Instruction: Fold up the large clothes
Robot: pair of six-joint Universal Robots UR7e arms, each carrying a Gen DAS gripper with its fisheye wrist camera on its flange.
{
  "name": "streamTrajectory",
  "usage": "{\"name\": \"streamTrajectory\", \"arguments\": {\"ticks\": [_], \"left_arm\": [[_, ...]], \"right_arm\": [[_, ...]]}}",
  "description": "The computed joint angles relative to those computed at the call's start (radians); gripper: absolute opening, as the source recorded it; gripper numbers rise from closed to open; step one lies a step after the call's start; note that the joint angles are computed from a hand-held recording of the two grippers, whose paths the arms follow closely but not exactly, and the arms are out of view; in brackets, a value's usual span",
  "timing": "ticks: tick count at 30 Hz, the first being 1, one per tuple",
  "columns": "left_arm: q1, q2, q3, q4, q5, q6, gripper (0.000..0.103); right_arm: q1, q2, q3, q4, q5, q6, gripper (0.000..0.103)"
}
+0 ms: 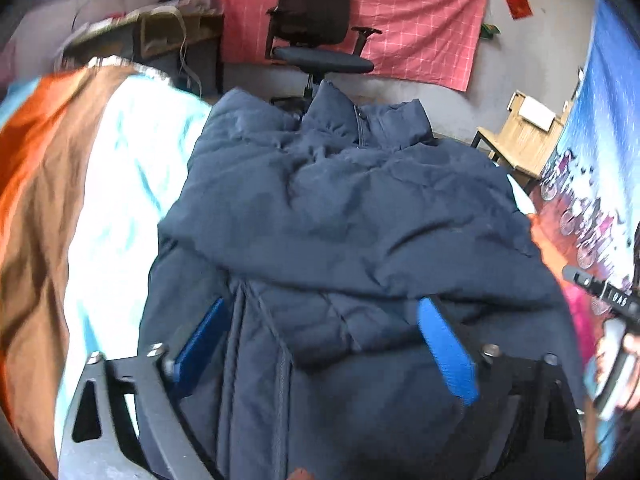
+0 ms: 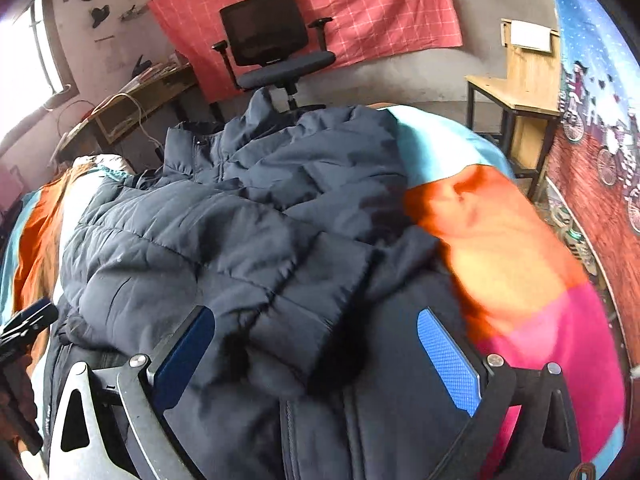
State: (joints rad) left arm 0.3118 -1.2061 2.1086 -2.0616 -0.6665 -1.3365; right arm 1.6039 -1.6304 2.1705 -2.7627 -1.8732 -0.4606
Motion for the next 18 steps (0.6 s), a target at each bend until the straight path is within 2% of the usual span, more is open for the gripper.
{"name": "streamTrajectory", "arguments": {"ticks": [4,9,11,15,18], "left_arm": [[-0.042,-0.028,0.019,-0.012,0.030,-0.050,0.100],[-0.099,-0.069,0.030,0.056,0.052,-0.116,0.101],[-0.119,-0.087,0.026,0.107,0.071,-0.149,0.101],[-0.153,-0.115,0.005,0.230,0.147,-0.206,0.101],[-0.153,-0.131,0.002,0.211,0.195,-0.172,0.101]], "right_arm": [[0.029,-0.039,-0.005,0.063,-0.034,0.034,0.103],[0.067,-0.083,0.019,0.093,-0.030,0.042,0.103],[0.076,-0.095,0.036,0.078,-0.014,0.032,0.103],[0.138,-0.094,0.065,-0.009,-0.059,-0.027,0.103],[0.184,-0.090,0.061,-0.057,-0.064,-0.042,0.103]]}}
